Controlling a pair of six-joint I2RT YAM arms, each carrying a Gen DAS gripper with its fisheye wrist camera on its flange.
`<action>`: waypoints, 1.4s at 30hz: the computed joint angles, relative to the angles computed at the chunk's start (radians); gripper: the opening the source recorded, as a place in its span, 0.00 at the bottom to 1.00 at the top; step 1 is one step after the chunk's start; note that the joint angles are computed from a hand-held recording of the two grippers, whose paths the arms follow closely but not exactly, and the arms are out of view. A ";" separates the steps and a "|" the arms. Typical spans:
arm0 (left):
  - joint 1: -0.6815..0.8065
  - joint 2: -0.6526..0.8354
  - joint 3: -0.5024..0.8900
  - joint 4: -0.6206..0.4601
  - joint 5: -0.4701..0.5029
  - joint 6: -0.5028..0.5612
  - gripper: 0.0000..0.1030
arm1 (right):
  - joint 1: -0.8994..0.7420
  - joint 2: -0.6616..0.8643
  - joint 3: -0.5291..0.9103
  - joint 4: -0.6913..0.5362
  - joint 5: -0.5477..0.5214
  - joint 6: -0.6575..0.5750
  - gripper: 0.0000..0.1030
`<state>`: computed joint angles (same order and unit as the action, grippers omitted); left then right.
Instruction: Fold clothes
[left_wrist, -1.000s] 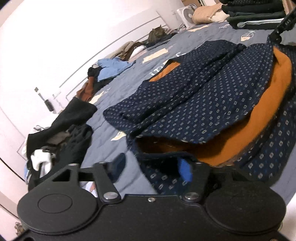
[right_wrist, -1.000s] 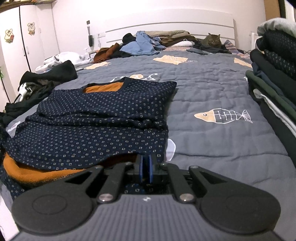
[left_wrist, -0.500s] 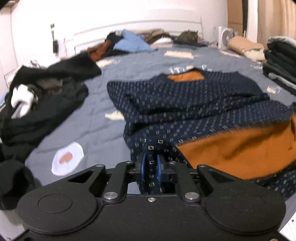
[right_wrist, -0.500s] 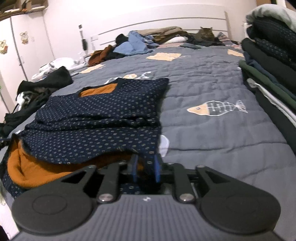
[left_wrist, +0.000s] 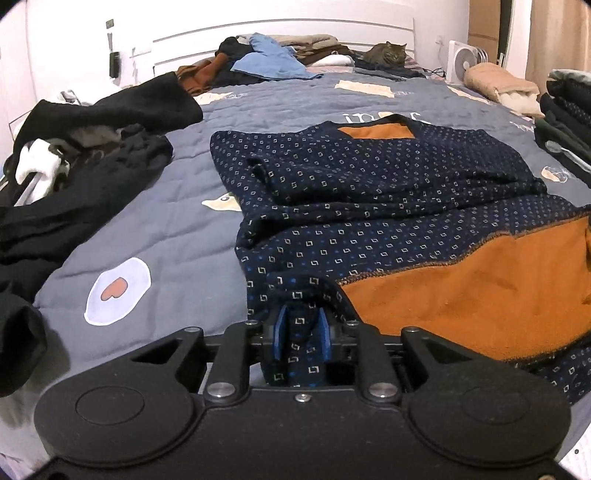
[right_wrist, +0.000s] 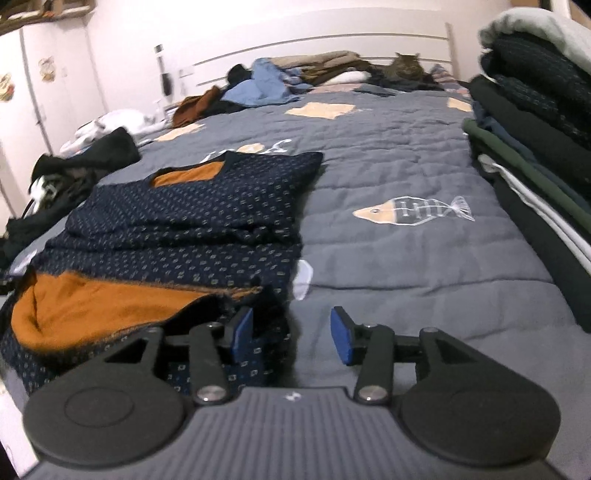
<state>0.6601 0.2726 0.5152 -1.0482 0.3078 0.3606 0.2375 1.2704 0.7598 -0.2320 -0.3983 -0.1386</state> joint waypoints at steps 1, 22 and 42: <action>-0.005 -0.001 0.001 0.002 -0.003 -0.006 0.24 | 0.009 0.000 -0.005 0.008 -0.005 -0.015 0.45; 0.175 0.037 0.023 -0.005 0.171 0.048 0.07 | 0.080 0.094 0.009 0.111 -0.008 0.114 0.06; 0.342 0.158 0.060 -0.026 0.188 0.101 0.44 | 0.044 0.152 0.068 0.068 0.011 0.196 0.13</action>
